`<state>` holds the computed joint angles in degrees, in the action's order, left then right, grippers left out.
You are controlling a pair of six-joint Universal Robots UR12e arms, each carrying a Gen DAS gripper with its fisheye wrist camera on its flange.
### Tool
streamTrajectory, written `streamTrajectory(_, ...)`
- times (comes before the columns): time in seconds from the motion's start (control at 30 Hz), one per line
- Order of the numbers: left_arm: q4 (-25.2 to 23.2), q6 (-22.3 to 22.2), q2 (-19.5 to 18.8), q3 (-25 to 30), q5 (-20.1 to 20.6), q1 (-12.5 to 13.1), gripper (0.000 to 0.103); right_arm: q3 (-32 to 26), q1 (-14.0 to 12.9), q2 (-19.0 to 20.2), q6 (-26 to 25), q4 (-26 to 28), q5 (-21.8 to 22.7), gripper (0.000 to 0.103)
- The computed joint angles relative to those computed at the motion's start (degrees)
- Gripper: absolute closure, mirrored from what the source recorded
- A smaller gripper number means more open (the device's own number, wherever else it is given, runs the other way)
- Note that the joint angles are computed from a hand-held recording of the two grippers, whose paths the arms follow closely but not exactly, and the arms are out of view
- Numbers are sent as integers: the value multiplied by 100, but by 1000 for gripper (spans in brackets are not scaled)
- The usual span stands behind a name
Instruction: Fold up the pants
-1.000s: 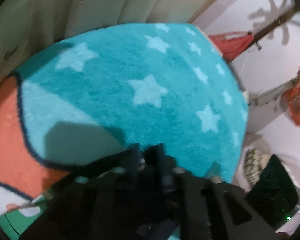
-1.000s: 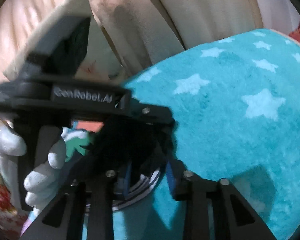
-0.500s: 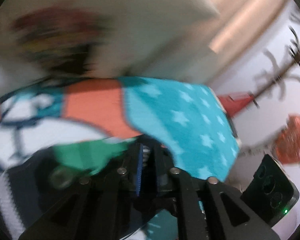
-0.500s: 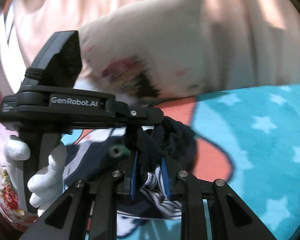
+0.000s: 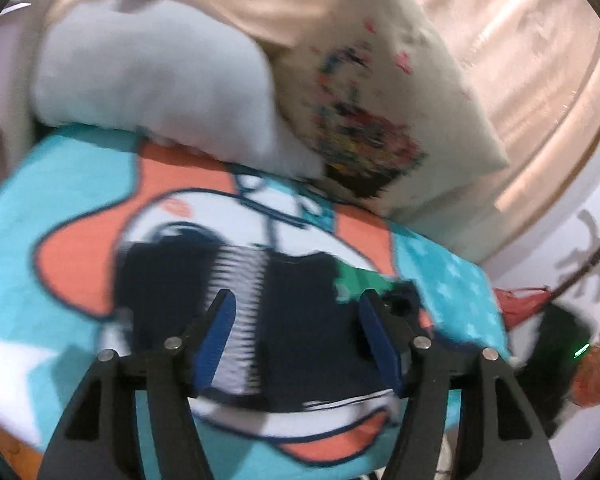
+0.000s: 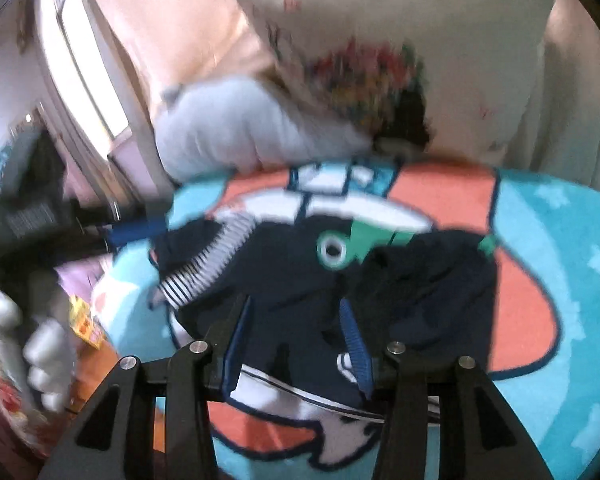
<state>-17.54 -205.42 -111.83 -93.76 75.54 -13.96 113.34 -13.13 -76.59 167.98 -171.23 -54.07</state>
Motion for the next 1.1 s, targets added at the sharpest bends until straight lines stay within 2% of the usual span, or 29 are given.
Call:
streamTrajectory(0.07,135,-107,68,-150,227,41,40,-9,7,-46,320,-300,-413,55)
streamTrajectory(0.1,182,-141,97,-216,306,58,40,-140,45,35,449,-238,-745,55)
streamTrajectory(0.13,211,-196,118,-276,444,66,40,-145,72,33,474,-241,-838,55)
streamTrajectory(0.23,199,-252,165,-394,670,89,40,-457,158,313,553,427,-1025,55)
streamTrajectory(0.27,169,-240,182,-423,719,94,40,-480,149,319,505,505,-972,55)
streamTrajectory(0.33,118,-230,230,-505,868,105,40,-656,226,469,348,1047,-1076,54)
streamTrajectory(0.37,115,-232,249,-537,909,113,40,-696,255,501,284,1183,-1165,54)
streamTrajectory(0.43,88,-277,276,-600,990,144,39,-657,304,470,165,1114,-1334,51)
streamTrajectory(0.5,81,-354,288,-650,958,182,39,-657,298,387,144,1238,-1327,51)
streamTrajectory(0.6,39,-381,289,-676,954,202,39,-538,275,184,139,1077,-1272,50)
streamTrajectory(0.7,-26,-389,283,-670,983,190,39,-476,313,42,40,981,-1248,40)
streamTrajectory(0.9,-97,-87,293,-634,1746,20,39,-633,554,33,-397,1358,-1195,40)
streamTrajectory(1.07,-236,62,313,-622,2262,-50,39,-975,777,180,-542,2040,-1002,40)
streamTrajectory(1.1,-259,73,314,-619,2359,-59,39,-1169,896,284,-617,2312,-941,39)
